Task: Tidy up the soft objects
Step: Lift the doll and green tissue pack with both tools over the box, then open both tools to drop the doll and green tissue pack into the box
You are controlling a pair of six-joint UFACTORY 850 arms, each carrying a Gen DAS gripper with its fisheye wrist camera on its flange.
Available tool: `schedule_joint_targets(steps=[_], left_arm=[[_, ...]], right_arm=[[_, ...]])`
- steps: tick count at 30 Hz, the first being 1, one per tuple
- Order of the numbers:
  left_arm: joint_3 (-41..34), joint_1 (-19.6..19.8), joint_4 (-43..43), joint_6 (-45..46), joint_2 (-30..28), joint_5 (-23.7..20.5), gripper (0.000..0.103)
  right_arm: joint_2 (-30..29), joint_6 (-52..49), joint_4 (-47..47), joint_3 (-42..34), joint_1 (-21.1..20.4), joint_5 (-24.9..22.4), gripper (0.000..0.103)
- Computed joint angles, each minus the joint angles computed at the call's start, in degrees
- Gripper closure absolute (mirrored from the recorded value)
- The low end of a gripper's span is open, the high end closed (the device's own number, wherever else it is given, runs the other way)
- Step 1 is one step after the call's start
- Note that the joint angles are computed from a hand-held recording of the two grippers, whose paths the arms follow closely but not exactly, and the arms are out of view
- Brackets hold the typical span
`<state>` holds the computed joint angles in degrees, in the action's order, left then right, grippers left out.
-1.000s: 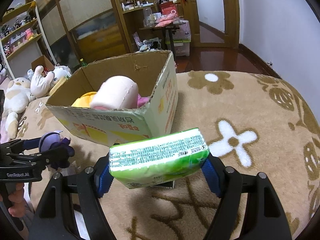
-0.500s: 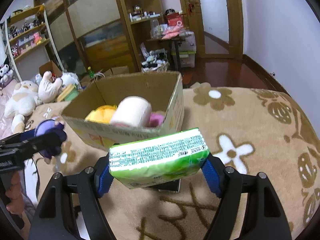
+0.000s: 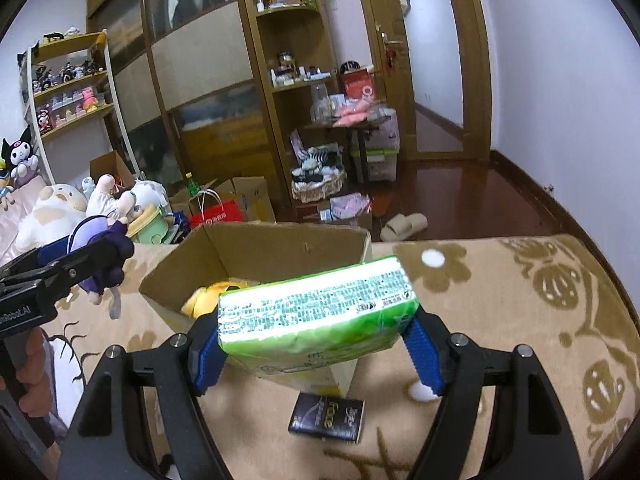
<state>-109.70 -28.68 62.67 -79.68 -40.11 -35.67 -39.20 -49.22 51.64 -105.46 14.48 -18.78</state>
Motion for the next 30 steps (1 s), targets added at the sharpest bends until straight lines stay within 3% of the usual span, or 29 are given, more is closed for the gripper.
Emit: schedule_joint_targets(steps=[9,14,18,30], left_arm=[[-8.5,0.8,-1.1,6.6,-5.7,-1.0,0.009],[-11.6,1.6,-6.4,10.1,-7.9,-0.9,0.009],[-12.6,1.6,-5.8,10.9,-8.9,-2.1,0.009],[-18.7,3.3,-14.2,17.7,-13.8,-3.2,0.008]], right_arm=[[-4.2,-3.3,1.5,-6.1,0.8,0.6,0.023],[-7.9,4.2,-5.6,-11.5,1.1,-2.2,0.023],[-10.4,6.7,-7.9,-14.6,0.9,-3.6,0.023],[-13.8,4.5,-4.5,-18.6,0.5,-2.8,0.023]])
